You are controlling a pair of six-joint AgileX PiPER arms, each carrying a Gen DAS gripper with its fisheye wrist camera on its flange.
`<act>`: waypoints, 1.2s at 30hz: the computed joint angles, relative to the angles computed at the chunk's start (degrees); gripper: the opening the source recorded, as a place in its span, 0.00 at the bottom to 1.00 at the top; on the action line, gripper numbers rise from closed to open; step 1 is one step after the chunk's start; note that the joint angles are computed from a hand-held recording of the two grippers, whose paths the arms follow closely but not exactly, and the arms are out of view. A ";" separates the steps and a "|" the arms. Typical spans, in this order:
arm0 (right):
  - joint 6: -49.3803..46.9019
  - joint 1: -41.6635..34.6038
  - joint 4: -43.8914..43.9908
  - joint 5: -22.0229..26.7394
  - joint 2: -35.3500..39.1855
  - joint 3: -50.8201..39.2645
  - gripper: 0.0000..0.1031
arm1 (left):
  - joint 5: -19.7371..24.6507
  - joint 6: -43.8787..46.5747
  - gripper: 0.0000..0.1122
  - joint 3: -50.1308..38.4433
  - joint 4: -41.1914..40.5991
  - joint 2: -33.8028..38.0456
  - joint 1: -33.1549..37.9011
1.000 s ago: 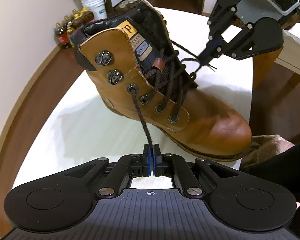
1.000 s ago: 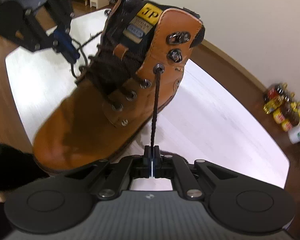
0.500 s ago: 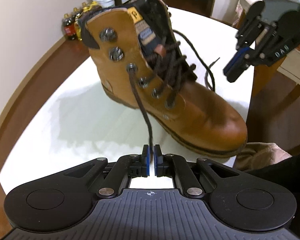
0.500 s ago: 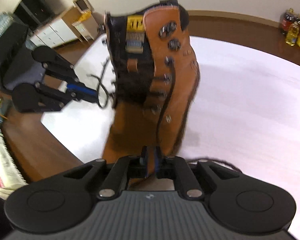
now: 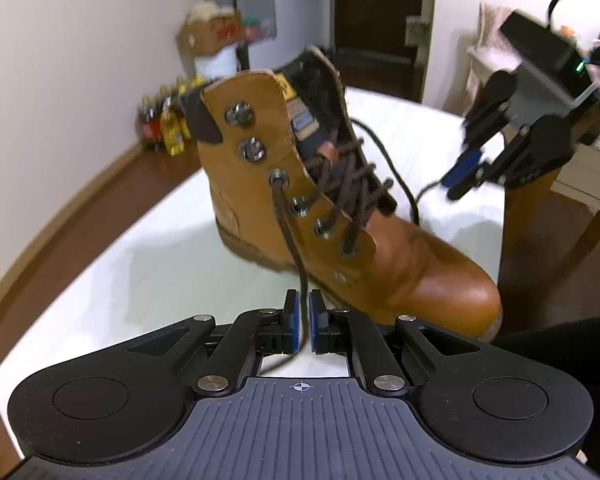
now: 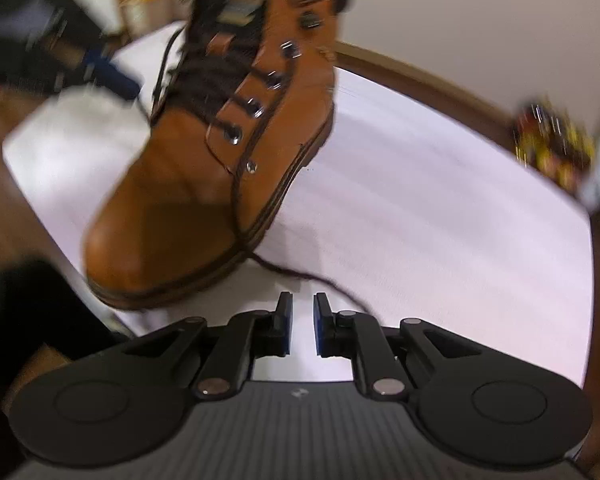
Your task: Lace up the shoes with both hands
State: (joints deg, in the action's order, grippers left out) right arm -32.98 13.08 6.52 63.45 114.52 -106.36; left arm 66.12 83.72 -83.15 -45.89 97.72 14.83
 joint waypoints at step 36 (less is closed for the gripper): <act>-30.08 -6.43 22.81 -18.19 -6.38 17.44 0.15 | -34.82 -1.14 0.07 44.44 -13.03 -32.06 -16.30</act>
State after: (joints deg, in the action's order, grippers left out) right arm -63.05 6.65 29.33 45.27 108.15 -88.93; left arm 31.31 82.58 -38.71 -58.92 65.66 -1.47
